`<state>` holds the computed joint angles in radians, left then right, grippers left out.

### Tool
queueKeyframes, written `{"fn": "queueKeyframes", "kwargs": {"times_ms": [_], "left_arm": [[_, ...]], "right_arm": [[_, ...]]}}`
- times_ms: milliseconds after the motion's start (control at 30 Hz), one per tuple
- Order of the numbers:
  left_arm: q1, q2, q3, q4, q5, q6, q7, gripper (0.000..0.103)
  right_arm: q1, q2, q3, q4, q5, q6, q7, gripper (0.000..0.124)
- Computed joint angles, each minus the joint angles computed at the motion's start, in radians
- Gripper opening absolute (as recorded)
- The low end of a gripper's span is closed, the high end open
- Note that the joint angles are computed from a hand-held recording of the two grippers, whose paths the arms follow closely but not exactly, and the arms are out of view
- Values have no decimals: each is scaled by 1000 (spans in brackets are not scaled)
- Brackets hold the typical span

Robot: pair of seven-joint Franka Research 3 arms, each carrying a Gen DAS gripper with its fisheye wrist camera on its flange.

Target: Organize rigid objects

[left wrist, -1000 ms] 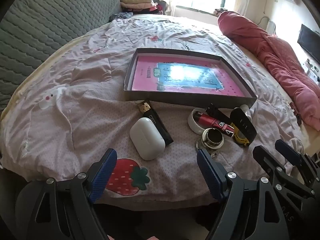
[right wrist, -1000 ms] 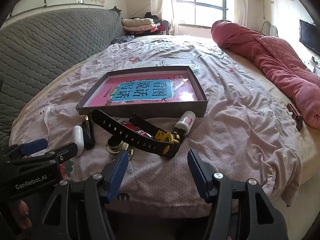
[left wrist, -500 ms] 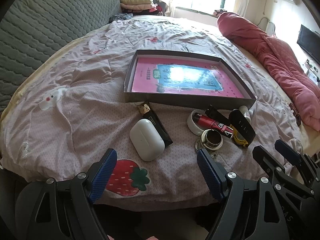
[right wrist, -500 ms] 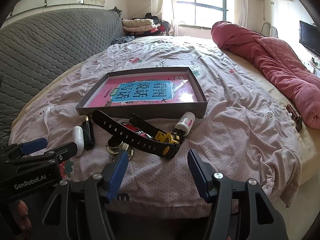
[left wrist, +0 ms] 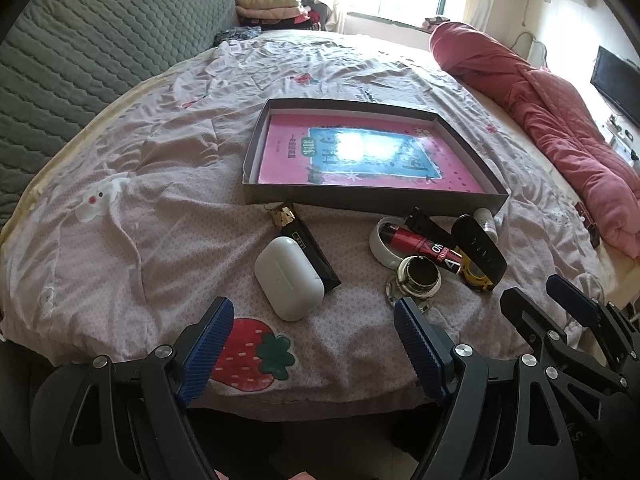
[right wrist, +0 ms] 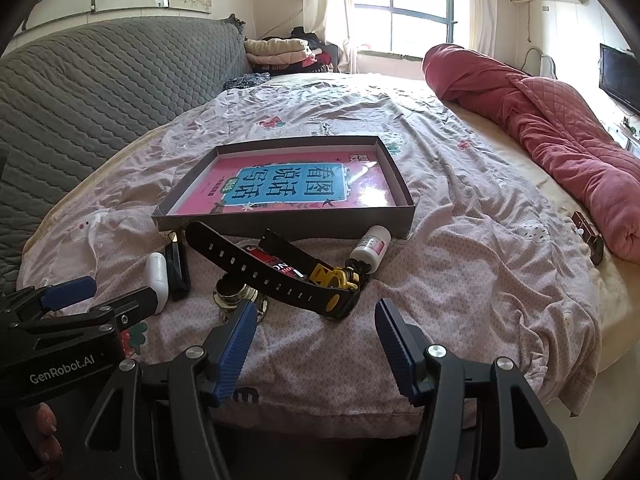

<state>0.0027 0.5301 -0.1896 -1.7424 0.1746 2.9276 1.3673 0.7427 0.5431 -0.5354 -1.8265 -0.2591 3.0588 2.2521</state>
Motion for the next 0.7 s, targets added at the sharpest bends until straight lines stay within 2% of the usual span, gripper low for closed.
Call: {"fn": "queueKeyframes", "kwargs": {"times_ms": [700], "left_arm": [[14, 1, -14, 3, -16, -11, 15, 83]], "right_arm": [[4, 3, -4, 0, 6, 1, -2, 61]]}}
